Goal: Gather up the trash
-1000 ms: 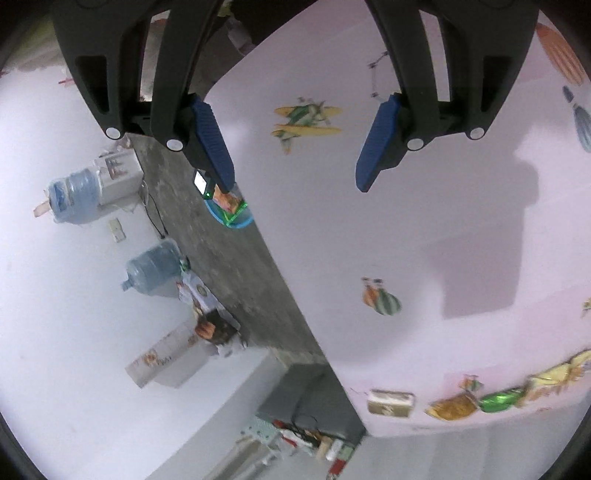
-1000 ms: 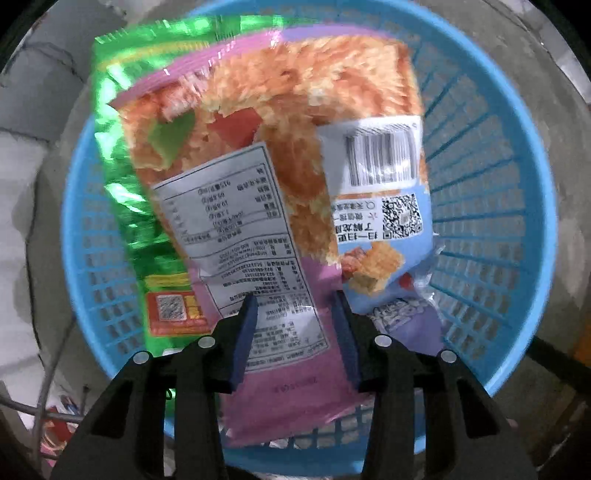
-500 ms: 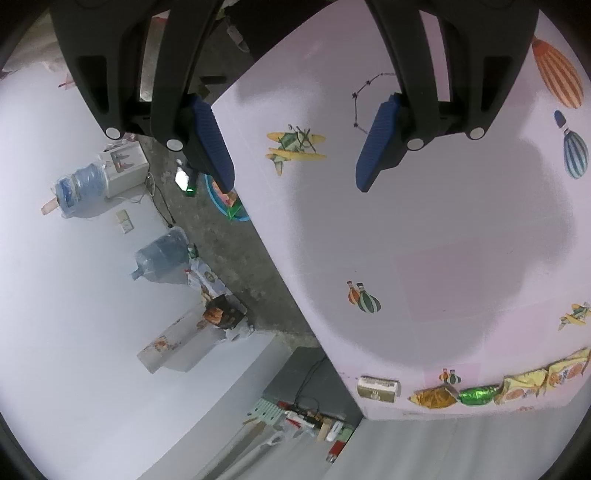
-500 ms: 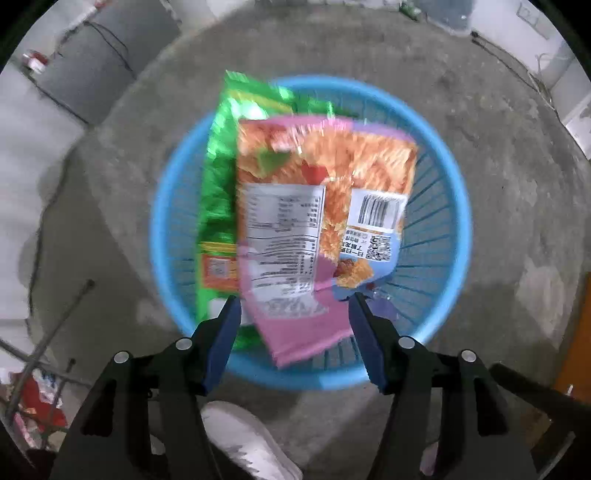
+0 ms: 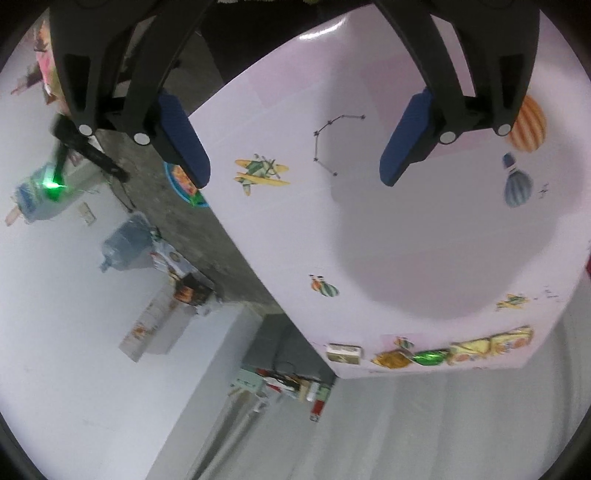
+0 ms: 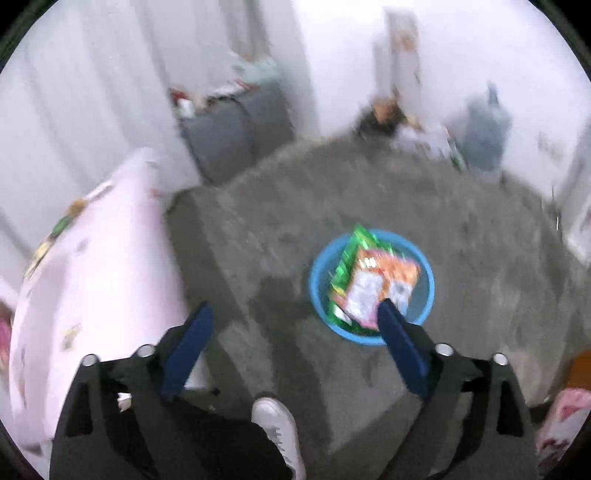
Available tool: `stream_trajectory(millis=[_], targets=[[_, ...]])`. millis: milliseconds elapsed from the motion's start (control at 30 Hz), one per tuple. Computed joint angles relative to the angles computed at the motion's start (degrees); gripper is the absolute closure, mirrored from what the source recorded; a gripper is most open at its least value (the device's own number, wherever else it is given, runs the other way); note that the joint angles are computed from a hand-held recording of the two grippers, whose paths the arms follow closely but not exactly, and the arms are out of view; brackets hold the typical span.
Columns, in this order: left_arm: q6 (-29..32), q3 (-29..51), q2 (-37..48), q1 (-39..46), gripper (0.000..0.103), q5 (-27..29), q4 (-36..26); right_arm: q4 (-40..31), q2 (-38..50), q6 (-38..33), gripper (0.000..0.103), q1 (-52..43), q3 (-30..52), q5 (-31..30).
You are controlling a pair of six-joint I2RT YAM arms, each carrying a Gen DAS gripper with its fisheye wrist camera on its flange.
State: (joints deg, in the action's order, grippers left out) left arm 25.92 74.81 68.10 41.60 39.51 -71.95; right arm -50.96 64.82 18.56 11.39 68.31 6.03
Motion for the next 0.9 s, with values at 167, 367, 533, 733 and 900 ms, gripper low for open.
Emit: stream_trajectory(millis=[167,367,533,733,900], targets=[[-3.24,-2.89,-7.06,1.49,0.011,-6.77,2.27,-9.60,-0.34,9.76,0.007,24.63,9.40,17.68],[-4.74,-6.92,-13.77,2.26,0.011,-15.20,6.01,-18.95,5.69,21.17,0.007,42.48,15.80,27.35],[-3.85,-6.90,-15.30,2.12,0.011,-18.85,0.79,-23.57,8.27,25.25,0.007,46.97,15.20,29.76],[-4.36,-10.07,-16.56,-1.47,0.011,-24.08,-3.61,-22.50,6.53,26.60,0.007,46.85,9.87,27.59],[-6.47,-10.68,-17.53,-3.88,0.011,-27.26,-2.49,-21.78,5.78,26.83,0.007,46.19,7.64,25.79]])
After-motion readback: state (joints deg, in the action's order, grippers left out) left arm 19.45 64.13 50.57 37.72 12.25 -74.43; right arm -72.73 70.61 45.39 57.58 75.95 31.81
